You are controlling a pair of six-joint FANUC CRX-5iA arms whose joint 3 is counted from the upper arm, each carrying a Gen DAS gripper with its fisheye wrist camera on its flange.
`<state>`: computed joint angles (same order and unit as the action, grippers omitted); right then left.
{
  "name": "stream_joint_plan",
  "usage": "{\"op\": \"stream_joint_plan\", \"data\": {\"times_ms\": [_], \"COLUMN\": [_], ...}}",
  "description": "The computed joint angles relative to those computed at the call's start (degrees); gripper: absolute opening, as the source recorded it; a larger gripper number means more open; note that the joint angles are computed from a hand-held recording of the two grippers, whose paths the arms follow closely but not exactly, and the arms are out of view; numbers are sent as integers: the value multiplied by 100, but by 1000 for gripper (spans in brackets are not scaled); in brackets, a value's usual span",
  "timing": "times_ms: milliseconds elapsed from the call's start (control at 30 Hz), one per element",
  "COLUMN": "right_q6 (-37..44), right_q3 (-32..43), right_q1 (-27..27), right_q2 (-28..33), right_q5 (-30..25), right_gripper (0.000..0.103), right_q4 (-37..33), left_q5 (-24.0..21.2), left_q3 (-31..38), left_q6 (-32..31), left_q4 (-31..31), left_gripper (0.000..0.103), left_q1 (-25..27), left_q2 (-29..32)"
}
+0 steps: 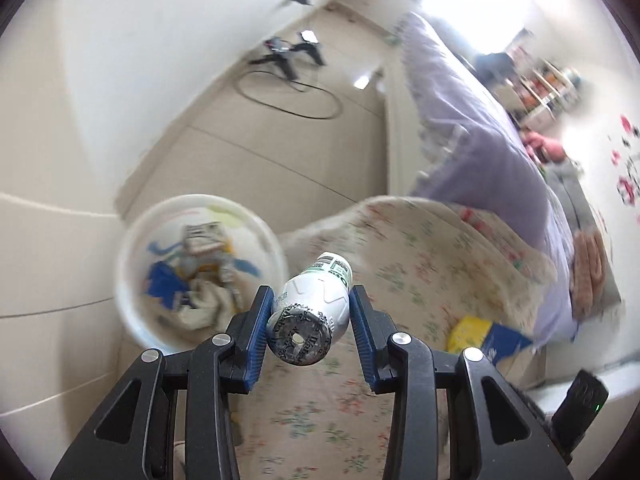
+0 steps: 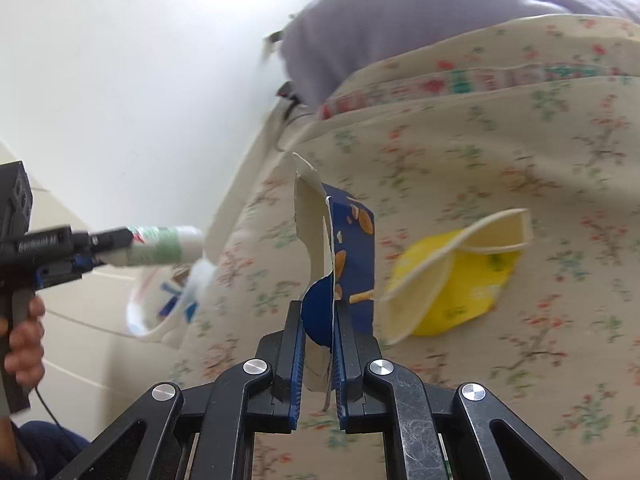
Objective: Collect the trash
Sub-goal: 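Carry bottle and blue box to the bucket and release both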
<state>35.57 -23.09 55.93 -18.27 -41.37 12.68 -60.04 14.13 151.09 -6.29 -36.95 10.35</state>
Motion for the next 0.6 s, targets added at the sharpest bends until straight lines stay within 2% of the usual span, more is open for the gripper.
{"op": "stream_joint_plan", "data": {"times_ms": [167, 400, 467, 533, 600], "right_q6": [630, 1233, 1459, 1606, 1708], "right_q3": [350, 1015, 1256, 1474, 1696], "right_q1": [87, 369, 406, 467, 495], "right_q2": [357, 1106, 1327, 1553, 1789], "right_q5": [184, 282, 275, 301, 373], "right_gripper": [9, 9, 9, 9, 9], "right_q4": [-724, -1271, -1499, -1615, -1746], "left_q5": [-318, -602, -404, -69, 227], "left_q3": [-293, -406, -619, -953, -1234], "left_q6": [151, 189, 59, -99, -9], "left_q4": [-51, 10, 368, 892, 1135], "left_gripper": [41, 42, 43, 49, 54], "left_q1": [186, 371, 530, 729, 830], "left_q2": [-205, -165, -171, -225, -344]}}
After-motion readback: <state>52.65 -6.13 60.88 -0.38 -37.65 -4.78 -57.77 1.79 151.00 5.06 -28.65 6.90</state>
